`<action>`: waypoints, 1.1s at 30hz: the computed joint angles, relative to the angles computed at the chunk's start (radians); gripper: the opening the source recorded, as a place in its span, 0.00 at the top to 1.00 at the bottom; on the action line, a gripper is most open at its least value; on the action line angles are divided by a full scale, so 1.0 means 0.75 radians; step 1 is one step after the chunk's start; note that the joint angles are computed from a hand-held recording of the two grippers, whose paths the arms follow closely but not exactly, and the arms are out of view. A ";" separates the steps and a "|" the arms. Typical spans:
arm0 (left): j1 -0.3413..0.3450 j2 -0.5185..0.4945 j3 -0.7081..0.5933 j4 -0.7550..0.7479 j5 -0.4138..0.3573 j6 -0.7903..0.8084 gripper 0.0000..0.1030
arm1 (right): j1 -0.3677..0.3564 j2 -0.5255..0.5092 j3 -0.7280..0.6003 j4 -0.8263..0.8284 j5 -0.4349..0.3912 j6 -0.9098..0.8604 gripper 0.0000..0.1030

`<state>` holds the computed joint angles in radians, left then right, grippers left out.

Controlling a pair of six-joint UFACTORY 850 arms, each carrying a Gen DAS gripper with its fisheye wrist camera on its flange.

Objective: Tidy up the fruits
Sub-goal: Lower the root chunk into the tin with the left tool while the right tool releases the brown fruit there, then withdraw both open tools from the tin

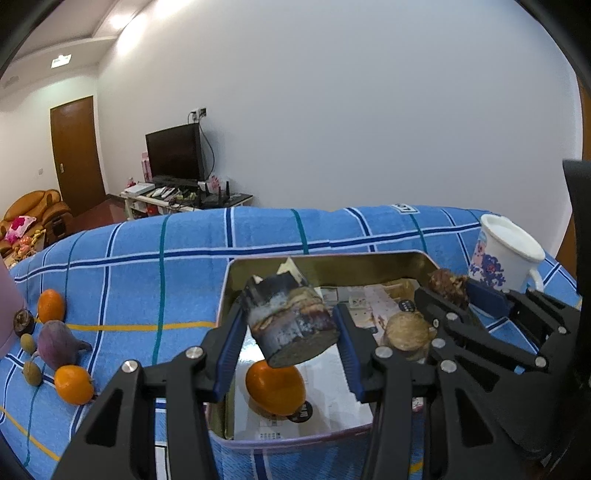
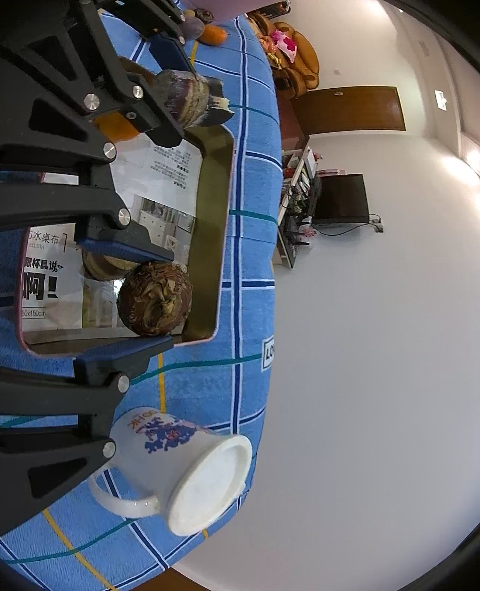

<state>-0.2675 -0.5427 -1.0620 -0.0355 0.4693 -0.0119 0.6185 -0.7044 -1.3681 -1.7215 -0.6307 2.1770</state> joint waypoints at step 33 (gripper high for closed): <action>-0.021 -0.001 0.002 -0.418 0.051 0.339 0.31 | -0.050 0.078 0.120 -0.483 0.144 0.545 0.51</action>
<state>-0.2836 -0.5431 -1.0602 -0.3491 0.5074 0.2420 0.5812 -0.6463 -1.2781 -2.0840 -0.5228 2.5860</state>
